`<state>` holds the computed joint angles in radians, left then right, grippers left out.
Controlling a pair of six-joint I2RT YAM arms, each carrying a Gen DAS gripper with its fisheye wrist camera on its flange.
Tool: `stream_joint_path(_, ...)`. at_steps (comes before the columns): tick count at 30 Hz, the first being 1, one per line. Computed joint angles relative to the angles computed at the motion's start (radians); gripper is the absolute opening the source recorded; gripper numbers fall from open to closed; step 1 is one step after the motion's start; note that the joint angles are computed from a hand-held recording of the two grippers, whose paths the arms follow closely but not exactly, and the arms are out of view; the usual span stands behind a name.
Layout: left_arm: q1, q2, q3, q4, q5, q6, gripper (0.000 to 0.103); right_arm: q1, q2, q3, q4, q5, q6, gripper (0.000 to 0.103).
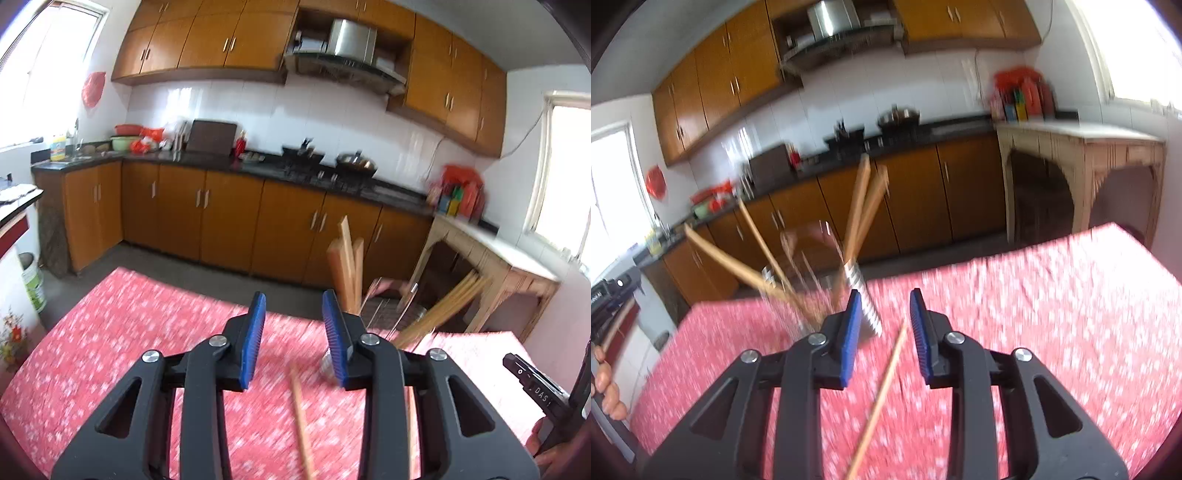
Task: Organize utensils
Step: 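Move back to the table and close the right tool on a chopstick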
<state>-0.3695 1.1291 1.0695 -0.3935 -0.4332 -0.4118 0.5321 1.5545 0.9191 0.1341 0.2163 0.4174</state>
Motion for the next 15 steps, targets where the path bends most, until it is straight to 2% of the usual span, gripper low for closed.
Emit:
stream_joint_path(3, 0.008, -0.005, -0.084, -0.017, -0.002, -0.007, 0.033, 0.019, 0.059, -0.033, -0.009, -0.018, 0.029, 0.028)
stream_joint_path(8, 0.013, 0.041, -0.215, -0.005, 0.060, -0.049, 0.033, 0.079, 0.160, -0.061, 0.004, -0.018, 0.061, 0.028)
stream_joint_path(12, -0.010, 0.095, -0.270, 0.016, 0.082, -0.064, 0.034, 0.129, 0.228, -0.064, 0.011, -0.028, 0.093, 0.028)
stream_joint_path(15, -0.029, 0.126, -0.290, 0.029, 0.088, -0.080, 0.038, 0.142, 0.252, -0.039, -0.014, -0.034, 0.095, 0.028)
